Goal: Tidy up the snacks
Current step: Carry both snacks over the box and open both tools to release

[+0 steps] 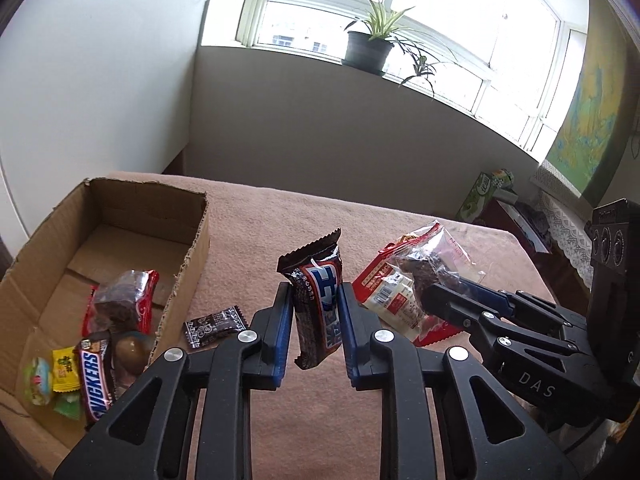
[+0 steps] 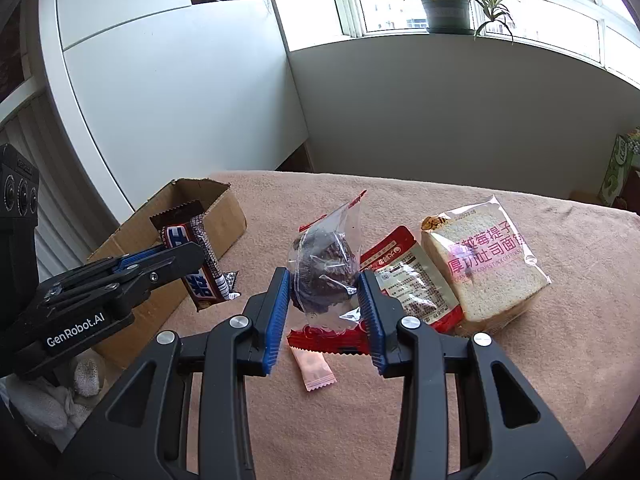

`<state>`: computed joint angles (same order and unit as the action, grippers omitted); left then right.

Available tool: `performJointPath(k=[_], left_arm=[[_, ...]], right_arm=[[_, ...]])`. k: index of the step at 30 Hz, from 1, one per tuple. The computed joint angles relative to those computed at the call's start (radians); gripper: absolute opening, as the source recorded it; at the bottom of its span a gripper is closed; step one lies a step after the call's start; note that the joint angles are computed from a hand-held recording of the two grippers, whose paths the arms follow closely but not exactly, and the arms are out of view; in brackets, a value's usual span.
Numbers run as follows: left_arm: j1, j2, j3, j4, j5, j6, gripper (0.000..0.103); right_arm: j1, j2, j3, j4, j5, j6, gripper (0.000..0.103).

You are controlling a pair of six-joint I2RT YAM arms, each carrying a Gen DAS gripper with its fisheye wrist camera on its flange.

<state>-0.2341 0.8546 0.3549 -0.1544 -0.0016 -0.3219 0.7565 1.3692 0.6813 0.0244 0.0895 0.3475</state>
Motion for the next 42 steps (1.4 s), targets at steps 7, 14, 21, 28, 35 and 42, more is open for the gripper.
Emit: performJointPath(k=[7,14,21,28,35,42], left_arm=[[0.187,-0.190,-0.010,-0.111,0.113,0.062,0.021],[0.475,-0.266,-0.024,-0.163,0.278,0.168,0.021],[0.751,-0.200,-0.035,-0.136,0.426,0.276,0.021],[0.897,-0.120,-0.043,-0.093,0.483,0.334,0.021],[1.020,-0.047,-0.027,-0.079,0.550,0.380,0.021],[1.046,-0.051,-0.027,-0.073,0.560,0.368,0.050]], right_arm=[[0.086,0.068,0.075,0.029,0.027,0.033,0.037],[0.167,0.194,0.185,0.054,0.044,0.056,0.037],[0.254,0.310,0.305,0.055,0.055,0.061,0.037],[0.328,0.425,0.424,0.038,0.045,0.055,0.037],[0.376,0.484,0.480,0.007,0.051,0.020,0.039],[0.421,0.459,0.442,0.029,0.135,-0.026,0.076]])
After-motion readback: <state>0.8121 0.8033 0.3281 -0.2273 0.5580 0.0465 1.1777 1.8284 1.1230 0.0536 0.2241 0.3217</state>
